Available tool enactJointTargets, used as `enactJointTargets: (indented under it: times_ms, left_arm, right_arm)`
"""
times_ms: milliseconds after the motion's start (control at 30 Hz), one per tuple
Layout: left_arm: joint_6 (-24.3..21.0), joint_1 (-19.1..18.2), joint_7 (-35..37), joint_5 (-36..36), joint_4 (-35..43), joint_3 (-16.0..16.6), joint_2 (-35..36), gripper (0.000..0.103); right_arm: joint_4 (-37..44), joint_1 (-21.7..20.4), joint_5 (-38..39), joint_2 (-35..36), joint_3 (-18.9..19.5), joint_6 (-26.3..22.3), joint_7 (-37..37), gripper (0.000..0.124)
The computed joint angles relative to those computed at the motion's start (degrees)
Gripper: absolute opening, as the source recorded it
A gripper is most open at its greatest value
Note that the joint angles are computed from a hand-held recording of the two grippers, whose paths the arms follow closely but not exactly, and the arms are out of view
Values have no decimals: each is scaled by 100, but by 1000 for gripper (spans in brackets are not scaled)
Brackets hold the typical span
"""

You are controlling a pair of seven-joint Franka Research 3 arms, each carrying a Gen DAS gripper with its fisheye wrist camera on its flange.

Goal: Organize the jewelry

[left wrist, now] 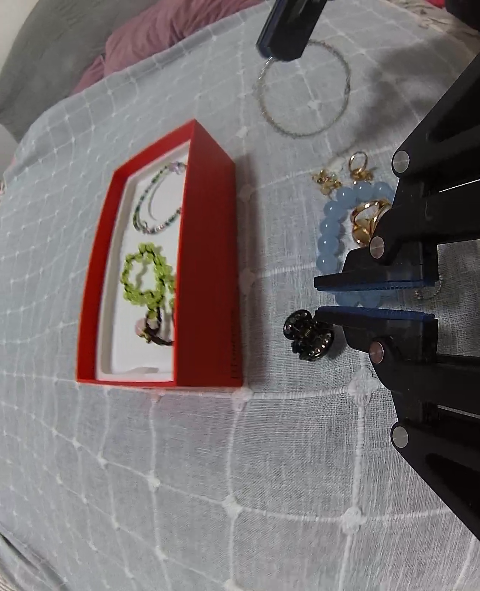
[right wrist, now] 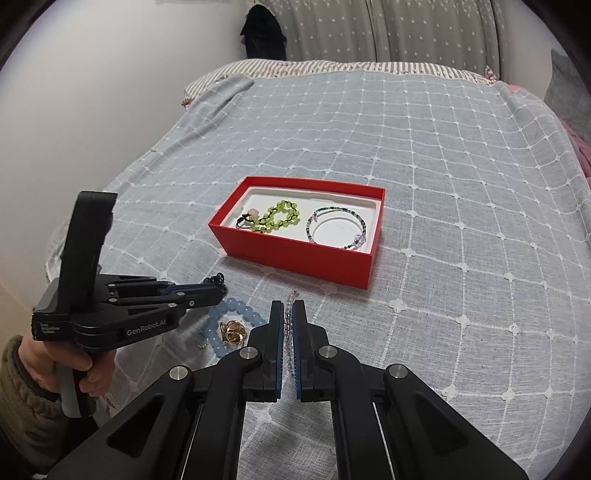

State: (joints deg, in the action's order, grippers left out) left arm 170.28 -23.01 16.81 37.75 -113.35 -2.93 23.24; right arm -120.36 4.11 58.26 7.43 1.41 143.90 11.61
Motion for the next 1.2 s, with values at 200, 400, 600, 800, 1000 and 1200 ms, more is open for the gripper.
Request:
enactJointTargets:
  times_ms: [200, 400, 600, 800, 1000, 1200]
  left_arm:
    - [-138, -159, -381, 162, 143, 201, 67, 25]
    - [-18, -100, -520, 258, 261, 206, 192, 24]
    - [106, -440, -1326, 754, 151, 660, 89, 26]
    - [-94, -305, -1441, 1160, 169, 506, 67, 29]
    - [70, -176, -1435, 1334, 143, 494, 99, 30]
    - [-273, -172, -1405, 1620, 188, 411, 61, 31]
  right_arm:
    - [-87, 39, 10, -48, 16, 93, -89, 4]
    - [-117, 71, -6, -46, 23, 158, -120, 4]
    - [-130, 78, 22, -51, 25, 179, -156, 4]
    - [-157, 85, 41, -73, 27, 181, -208, 4]
    - [-173, 95, 70, -81, 24, 214, -196, 4]
    - [-187, 76, 123, -125, 6, 104, -253, 4]
